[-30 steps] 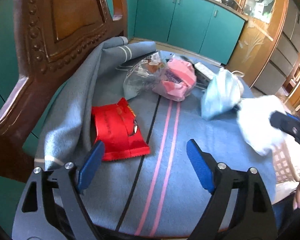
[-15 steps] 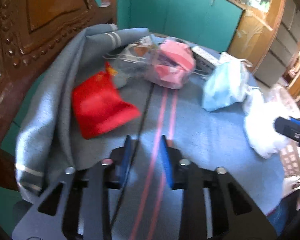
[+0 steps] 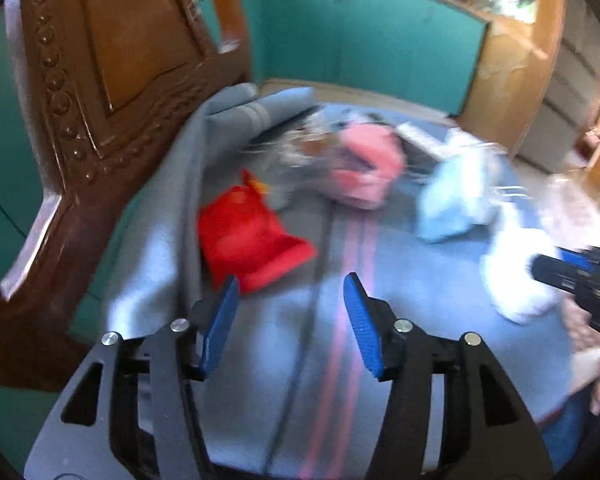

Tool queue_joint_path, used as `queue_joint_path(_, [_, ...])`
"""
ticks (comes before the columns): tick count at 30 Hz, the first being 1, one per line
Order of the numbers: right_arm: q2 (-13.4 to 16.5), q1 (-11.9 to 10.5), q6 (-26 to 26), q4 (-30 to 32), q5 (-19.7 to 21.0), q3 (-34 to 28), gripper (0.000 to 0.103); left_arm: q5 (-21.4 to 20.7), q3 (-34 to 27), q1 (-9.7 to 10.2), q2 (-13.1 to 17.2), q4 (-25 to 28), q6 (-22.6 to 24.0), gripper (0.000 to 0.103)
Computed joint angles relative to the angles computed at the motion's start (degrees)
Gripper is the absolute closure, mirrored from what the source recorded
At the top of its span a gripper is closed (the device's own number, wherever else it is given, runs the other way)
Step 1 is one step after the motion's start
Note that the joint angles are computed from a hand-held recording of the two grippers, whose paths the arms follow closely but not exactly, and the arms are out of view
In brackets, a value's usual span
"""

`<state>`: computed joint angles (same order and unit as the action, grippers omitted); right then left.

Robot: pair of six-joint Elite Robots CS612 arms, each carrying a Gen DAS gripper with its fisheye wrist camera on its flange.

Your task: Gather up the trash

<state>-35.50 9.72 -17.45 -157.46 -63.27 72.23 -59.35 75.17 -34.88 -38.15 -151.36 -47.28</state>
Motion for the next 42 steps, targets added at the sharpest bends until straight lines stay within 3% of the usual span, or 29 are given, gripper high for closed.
queue_joint_path(4, [0.1,0.1,-0.2,0.3,0.0,-0.1,0.081,1.8,-3.2,0.51,1.6,4.9,-0.2,0.025])
queue_joint_path(9, [0.3,0.0,0.0,0.5,0.1,-0.3,0.081,3.5,-6.3,1.32,3.1,8.5,-0.8,0.021])
queue_joint_path(10, [0.3,0.0,-0.1,0.6,0.1,-0.3,0.081,3.1,-6.7,1.56,3.3,9.2,-1.4,0.022])
queue_joint_path(12, [0.4,0.0,-0.1,0.5,0.1,-0.4,0.080,1.5,-7.1,2.09,3.5,10.0,-2.4,0.039])
queue_joint_path(14, [0.4,0.1,-0.2,0.6,0.1,-0.4,0.080,-0.2,-6.9,2.41,3.4,10.2,-2.9,0.067])
queue_joint_path(16, [0.4,0.1,-0.2,0.5,0.0,-0.4,0.080,-1.4,-5.6,2.47,2.9,8.8,-2.5,0.080])
queue_joint_path(26, [0.4,0.2,-0.3,0.5,-0.2,-0.3,0.080,-7.0,2.9,0.99,-1.4,-5.2,1.9,0.082])
queue_joint_path(30, [0.4,0.3,-0.5,0.5,-0.4,-0.3,0.080,-9.4,4.6,0.22,-2.6,-7.4,5.9,0.081])
queue_joint_path(34, [0.5,0.3,-0.7,0.6,-0.3,-0.3,0.078,-10.7,4.9,-0.21,-2.5,-7.1,5.2,0.081])
queue_joint_path(36, [0.5,0.3,-0.8,0.6,-0.1,-0.3,0.077,-11.1,5.0,-0.06,-2.5,-6.2,3.7,0.075])
queue_joint_path(38, [0.5,0.3,-0.8,0.4,0.1,-0.2,0.074,-10.6,5.1,-0.02,-2.6,-6.0,2.2,0.045])
queue_joint_path(40, [0.3,0.2,-0.6,-1.1,0.5,0.4,0.052,-9.5,6.0,-0.27,-3.2,-6.6,0.9,0.034])
queue_joint_path(42, [0.0,0.3,0.2,-5.3,-1.0,1.5,0.033,-8.6,6.0,-0.38,-3.4,-6.9,1.3,0.033])
